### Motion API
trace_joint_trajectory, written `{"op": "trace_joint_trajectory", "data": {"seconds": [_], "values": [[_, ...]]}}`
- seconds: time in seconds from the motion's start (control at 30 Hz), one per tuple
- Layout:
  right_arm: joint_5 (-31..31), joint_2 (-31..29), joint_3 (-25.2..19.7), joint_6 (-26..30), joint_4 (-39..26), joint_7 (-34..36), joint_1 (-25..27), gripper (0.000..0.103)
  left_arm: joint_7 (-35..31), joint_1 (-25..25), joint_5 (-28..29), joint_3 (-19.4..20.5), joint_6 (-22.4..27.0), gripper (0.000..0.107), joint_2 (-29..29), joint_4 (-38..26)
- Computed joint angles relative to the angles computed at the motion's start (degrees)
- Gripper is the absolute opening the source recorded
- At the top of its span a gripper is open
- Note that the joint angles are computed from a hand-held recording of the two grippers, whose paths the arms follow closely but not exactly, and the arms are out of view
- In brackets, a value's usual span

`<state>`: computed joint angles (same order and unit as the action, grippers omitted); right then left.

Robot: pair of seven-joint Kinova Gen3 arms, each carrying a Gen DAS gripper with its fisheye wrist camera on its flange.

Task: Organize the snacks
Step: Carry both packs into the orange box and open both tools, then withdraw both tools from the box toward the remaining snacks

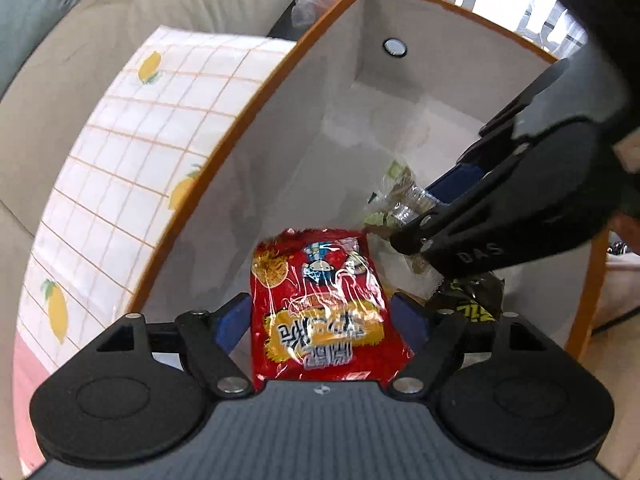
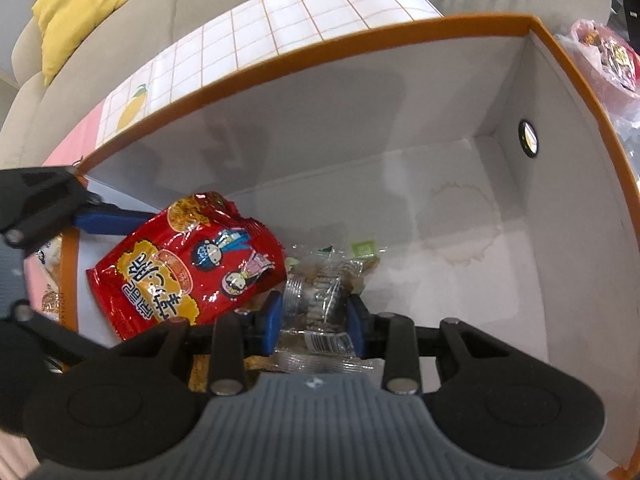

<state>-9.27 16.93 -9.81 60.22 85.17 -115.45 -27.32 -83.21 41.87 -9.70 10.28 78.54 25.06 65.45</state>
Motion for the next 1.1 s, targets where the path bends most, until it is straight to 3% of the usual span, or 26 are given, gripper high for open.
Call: {"op": "trace_joint_trajectory", "data": {"seconds": [0.2,0.37,0.43,0.83,1.1], "values": [[-0.6,0.1,-0.1,0.4,-0.1,-0.8,-0.3,0.035,0.7,-0.4,0.4,0.3,-0.7,0.091,-3.2,0.9],[0.2,0.1,0.0,1.6,-1.1,-2.2,-1.1,0.037,5.9,-0.3,0.1,0.2,-2.2,0.091,-6.3,2.7],[0.2,-0.2,-0.1,2.0,-1.5,-2.4,-1.2,0.048,7.4,-0.9,0.5,0.5,-3.2,0.091,-7.4,3.4],[7.9,-5.5,-1.0,4.8,-4.2,-8.9,-6.7,0.071,18.3,-1.2,-2.4,3.3,-4.2,0.091,-17.0,8.0],[15.0,-10.6,-3.8,4.1,-4.8,-16.5,-11.9,0.082,28.3,-3.5,-4.6,7.4,-4.9,0.091,-25.5,13.9]]}}
